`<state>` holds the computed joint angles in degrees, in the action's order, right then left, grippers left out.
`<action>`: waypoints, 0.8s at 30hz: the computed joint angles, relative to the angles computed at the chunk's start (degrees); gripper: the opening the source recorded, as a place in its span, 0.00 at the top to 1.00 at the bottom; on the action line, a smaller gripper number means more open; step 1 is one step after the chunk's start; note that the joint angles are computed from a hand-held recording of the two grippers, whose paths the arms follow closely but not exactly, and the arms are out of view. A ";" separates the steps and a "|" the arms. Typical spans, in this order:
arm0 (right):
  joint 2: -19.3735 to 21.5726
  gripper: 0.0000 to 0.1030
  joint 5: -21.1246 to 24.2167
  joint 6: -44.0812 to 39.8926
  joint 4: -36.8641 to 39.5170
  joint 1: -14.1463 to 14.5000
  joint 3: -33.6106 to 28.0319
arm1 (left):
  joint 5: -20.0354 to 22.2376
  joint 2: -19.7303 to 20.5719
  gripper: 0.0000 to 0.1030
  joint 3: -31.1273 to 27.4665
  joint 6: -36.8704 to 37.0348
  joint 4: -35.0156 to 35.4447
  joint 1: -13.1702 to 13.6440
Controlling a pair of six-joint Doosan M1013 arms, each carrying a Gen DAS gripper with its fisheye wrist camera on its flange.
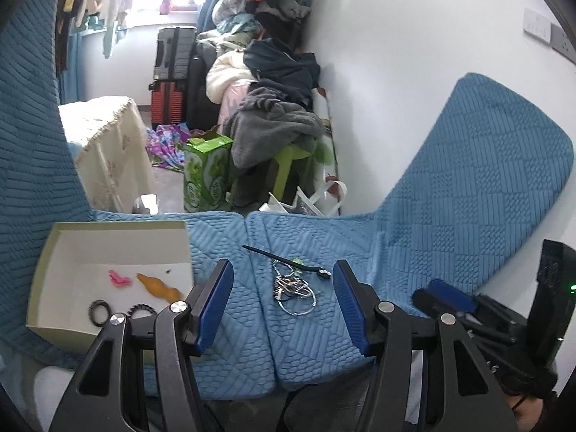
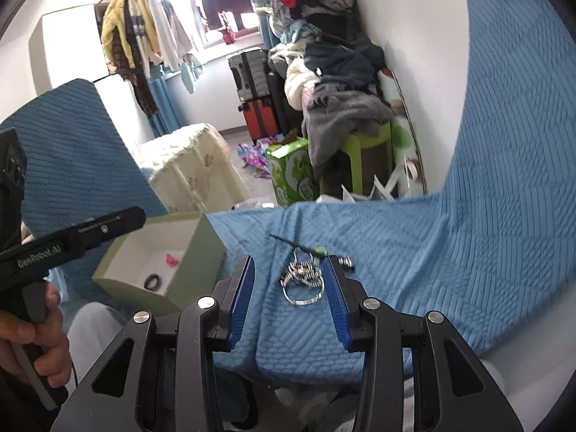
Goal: Organize jewelry
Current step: 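Move both open tools back toward the remaining silver jewelry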
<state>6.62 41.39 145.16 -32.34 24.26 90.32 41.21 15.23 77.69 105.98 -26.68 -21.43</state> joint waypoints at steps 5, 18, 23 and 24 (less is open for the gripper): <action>-0.19 0.64 -2.08 1.06 0.82 -0.86 2.24 | 0.14 0.79 0.45 0.71 1.45 -0.57 -1.02; 0.67 0.65 -5.25 -3.02 7.58 -4.74 4.67 | 8.61 7.95 0.45 -3.33 -1.10 -3.11 -1.67; 1.74 0.71 -5.88 -7.79 13.93 -7.03 4.49 | 11.68 11.67 0.53 -6.17 -2.10 -2.38 -1.97; 2.17 0.72 -6.00 -9.69 15.49 -7.51 4.33 | 13.39 12.62 0.55 -7.06 -2.12 -2.65 -1.96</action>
<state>8.80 35.39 135.47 -16.84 16.76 94.65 54.60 27.85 70.63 103.86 -29.33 -23.39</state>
